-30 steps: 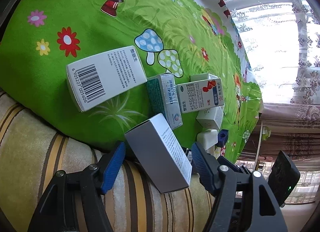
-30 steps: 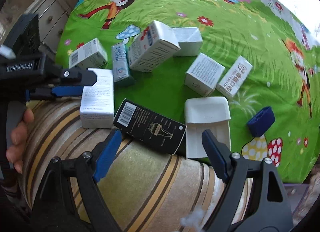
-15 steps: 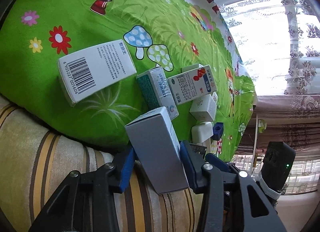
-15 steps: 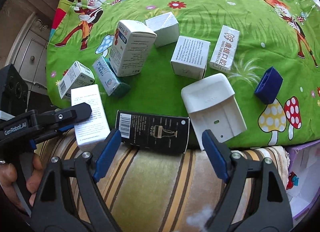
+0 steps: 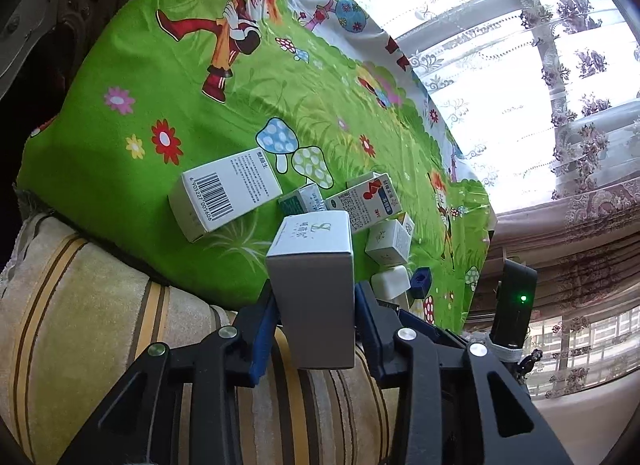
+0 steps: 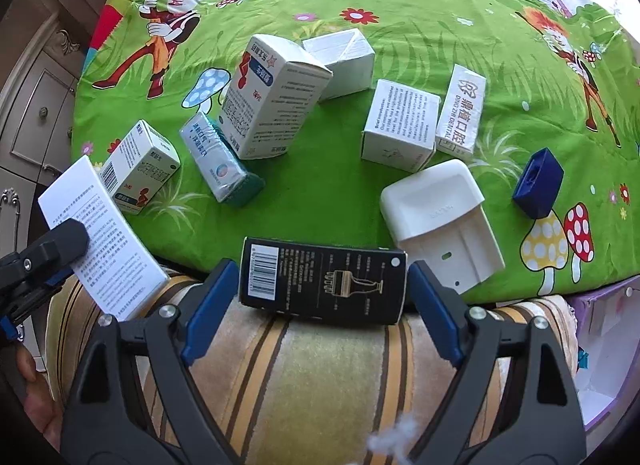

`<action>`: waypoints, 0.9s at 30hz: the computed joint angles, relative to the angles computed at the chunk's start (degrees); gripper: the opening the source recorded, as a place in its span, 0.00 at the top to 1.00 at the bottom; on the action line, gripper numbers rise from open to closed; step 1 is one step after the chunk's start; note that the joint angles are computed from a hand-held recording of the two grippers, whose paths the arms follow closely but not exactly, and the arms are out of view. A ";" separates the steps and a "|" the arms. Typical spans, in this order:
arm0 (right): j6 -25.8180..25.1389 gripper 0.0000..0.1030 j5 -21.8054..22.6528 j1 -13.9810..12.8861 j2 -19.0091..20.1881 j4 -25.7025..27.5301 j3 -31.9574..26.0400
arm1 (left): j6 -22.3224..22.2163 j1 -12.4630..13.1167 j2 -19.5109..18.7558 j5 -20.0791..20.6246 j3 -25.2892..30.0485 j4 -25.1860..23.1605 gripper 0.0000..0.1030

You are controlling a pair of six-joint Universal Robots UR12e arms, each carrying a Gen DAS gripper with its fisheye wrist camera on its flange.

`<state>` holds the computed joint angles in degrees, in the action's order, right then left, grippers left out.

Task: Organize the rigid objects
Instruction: 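Grasp a plain white box with the left tool while the right tool grasps the black box, then lift the white box and black box off the bed with both tools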

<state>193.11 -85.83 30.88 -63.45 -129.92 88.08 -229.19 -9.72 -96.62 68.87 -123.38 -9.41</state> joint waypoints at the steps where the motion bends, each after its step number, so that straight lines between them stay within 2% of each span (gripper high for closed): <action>1: 0.14 0.14 0.30 -0.08 0.04 0.03 0.06 | 0.05 0.09 0.00 -0.19 -0.09 0.19 0.62; 9: 1.74 0.11 -0.20 0.04 0.44 -2.05 -0.11 | -0.02 0.08 -0.16 -0.37 -0.31 1.51 0.62; 27: 0.32 0.11 -0.72 0.67 2.72 1.89 -2.34 | 0.59 -0.27 -0.18 -0.12 -0.01 1.65 0.63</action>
